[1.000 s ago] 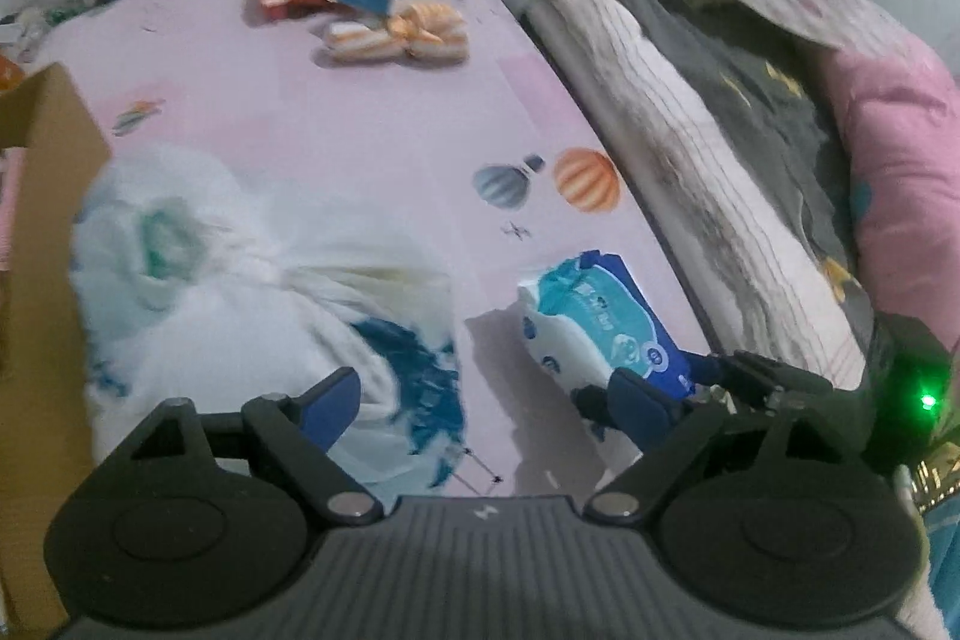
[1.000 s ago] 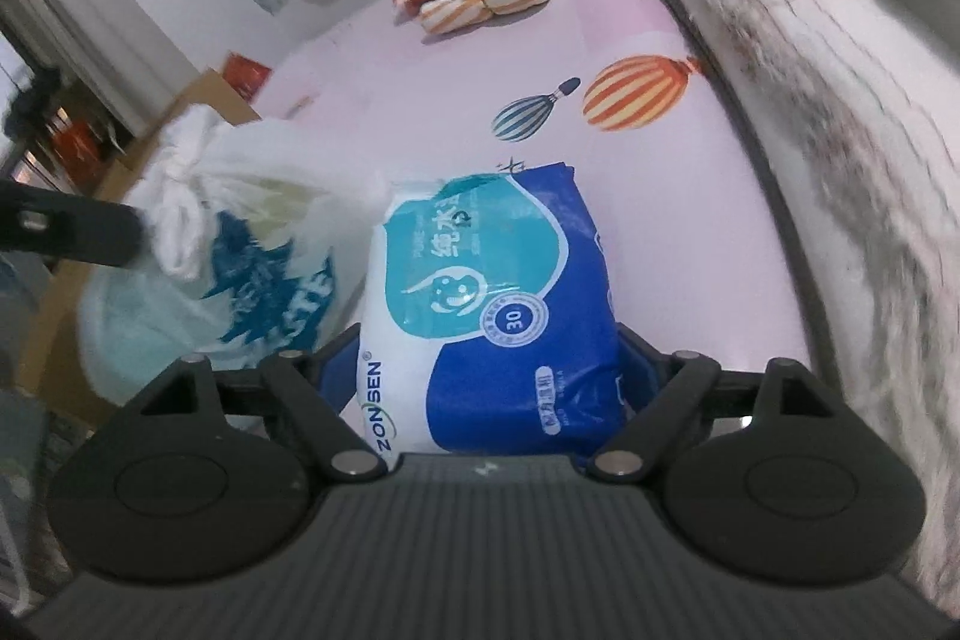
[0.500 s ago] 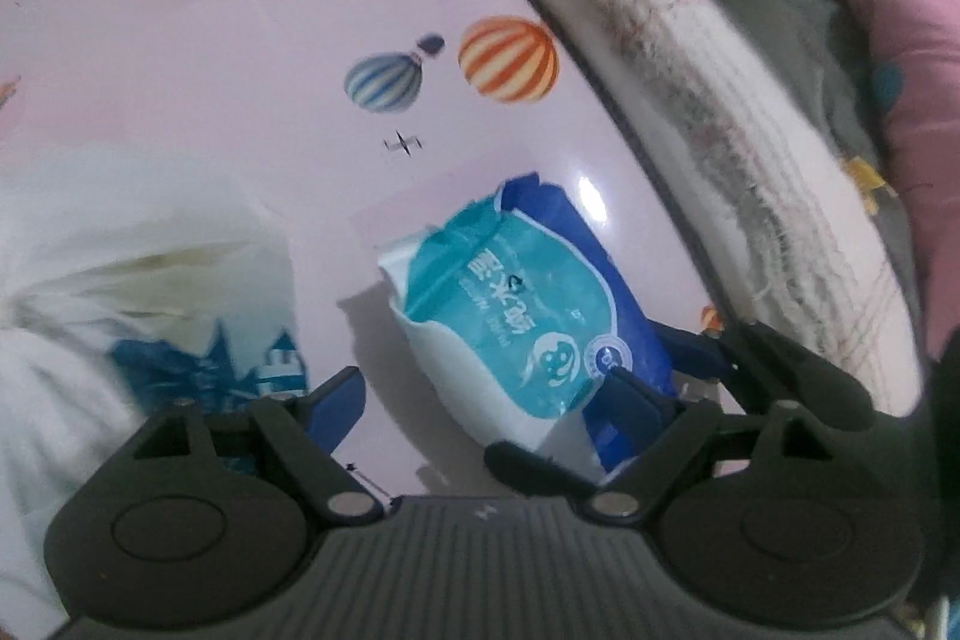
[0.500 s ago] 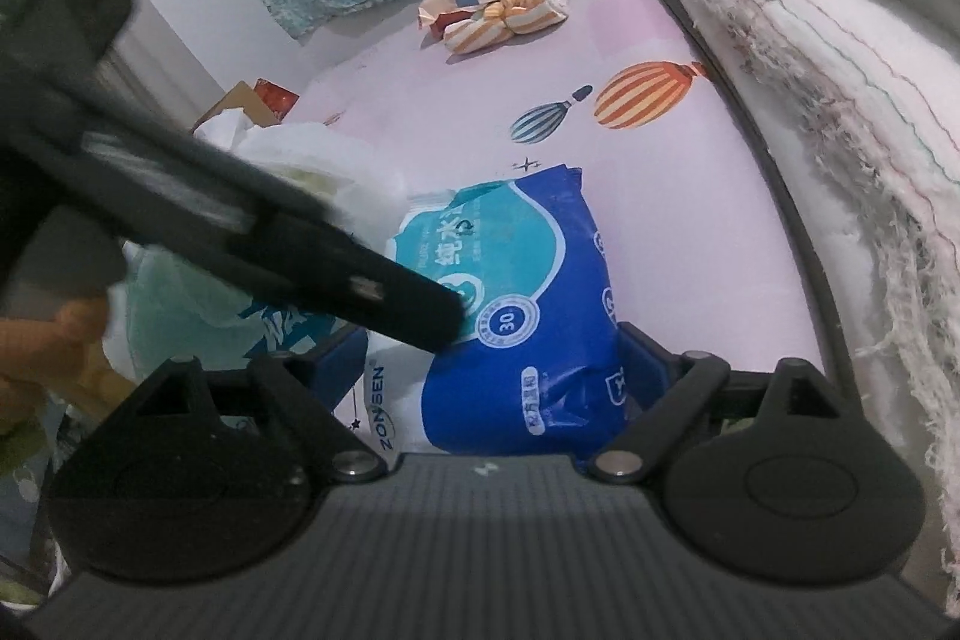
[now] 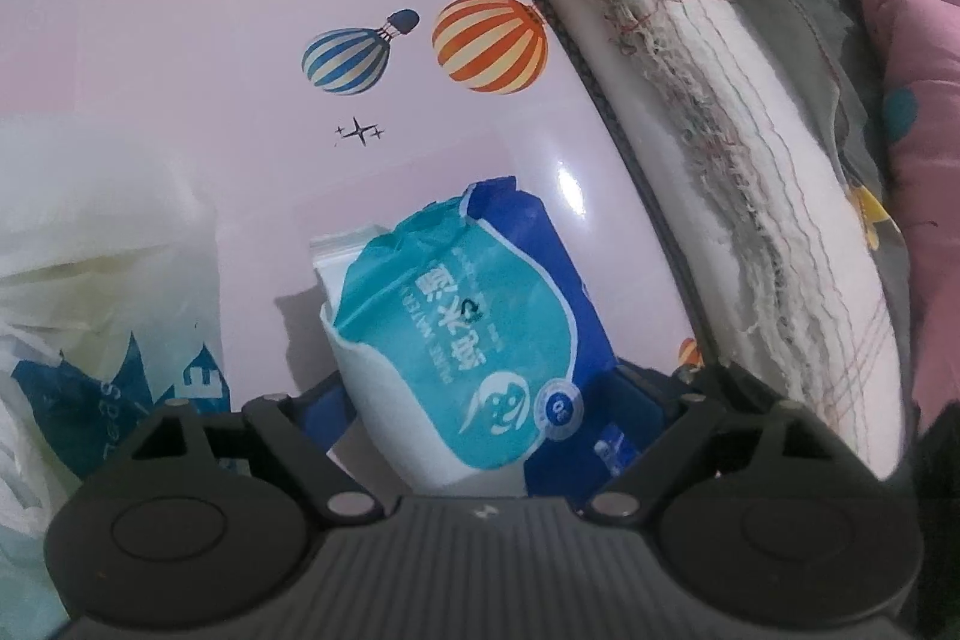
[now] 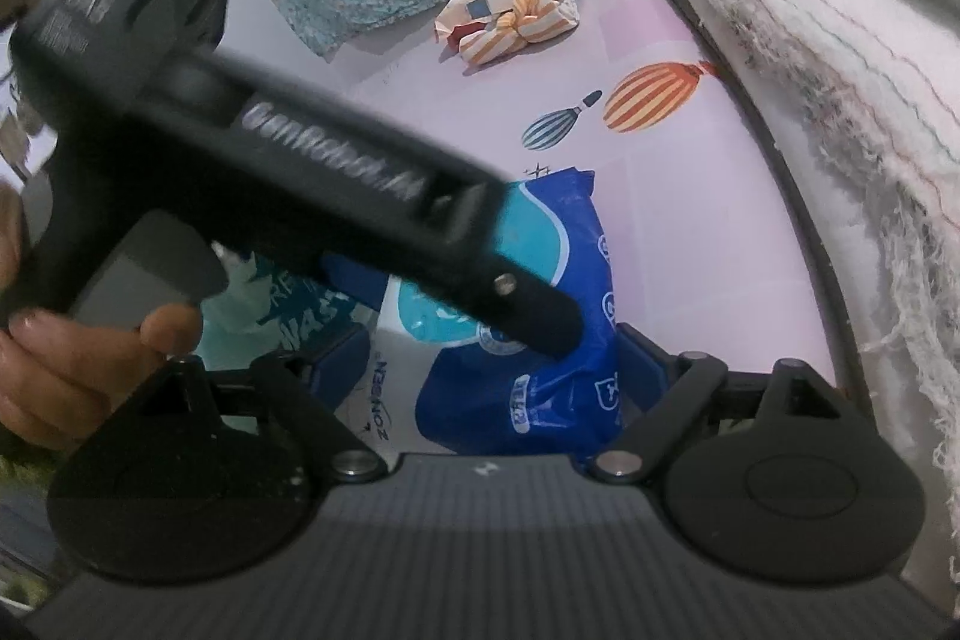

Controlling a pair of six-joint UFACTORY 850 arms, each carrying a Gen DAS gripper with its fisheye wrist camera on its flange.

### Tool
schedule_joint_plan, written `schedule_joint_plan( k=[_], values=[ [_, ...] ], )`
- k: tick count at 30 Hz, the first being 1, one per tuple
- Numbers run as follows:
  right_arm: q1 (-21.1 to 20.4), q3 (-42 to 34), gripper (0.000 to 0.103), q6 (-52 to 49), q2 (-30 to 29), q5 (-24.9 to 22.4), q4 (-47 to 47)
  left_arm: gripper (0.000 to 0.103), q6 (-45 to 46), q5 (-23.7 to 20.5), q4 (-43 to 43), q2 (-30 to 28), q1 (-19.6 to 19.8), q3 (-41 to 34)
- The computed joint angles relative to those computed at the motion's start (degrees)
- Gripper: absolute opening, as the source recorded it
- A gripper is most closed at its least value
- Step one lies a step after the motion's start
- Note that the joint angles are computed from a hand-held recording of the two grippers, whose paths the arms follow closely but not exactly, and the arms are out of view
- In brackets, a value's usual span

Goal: Organize soft objects
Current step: 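Grasp the wipes pack with the left gripper while the right releases it, then carry the wipes pack into the box and open the left gripper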

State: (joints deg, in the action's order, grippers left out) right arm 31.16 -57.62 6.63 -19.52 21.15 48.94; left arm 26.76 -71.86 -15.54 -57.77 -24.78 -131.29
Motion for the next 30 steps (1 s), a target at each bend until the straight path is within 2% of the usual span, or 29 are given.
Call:
schedule_joint_plan(
  k=[3, 5, 9, 17, 24, 30],
  values=[
    [1.0, -0.8, 0.078, -7.7, -0.3, 1.2, 7.2, 0.083, 0.5, 2.5, 0.2, 1.7, -0.2, 2.7],
    [1.2, -0.6, 0.074, -7.9, 0.0, 1.5, 7.9, 0.080, 0.5, 3.0, 0.0, 2.4, -0.1, 3.2],
    [1.4, -0.3, 0.073, -6.7, 1.0, 1.8, 7.5, 0.079, 0.7, 4.0, -0.9, 4.2, 0.3, 4.8],
    [3.8, -2.2, 0.072, -19.0, 2.9, 4.5, 18.5, 0.078, 3.3, 8.5, -4.7, 11.4, 1.8, 12.0],
    [5.9, -9.0, 0.072, -35.2, 3.3, 6.7, 26.6, 0.076, 7.3, 13.6, -12.5, 19.7, 6.7, 18.4],
    [6.2, -20.9, 0.072, -41.7, -2.2, 2.9, 22.8, 0.076, 7.3, 17.9, -16.0, 24.2, 13.6, 19.5]
  ],
)
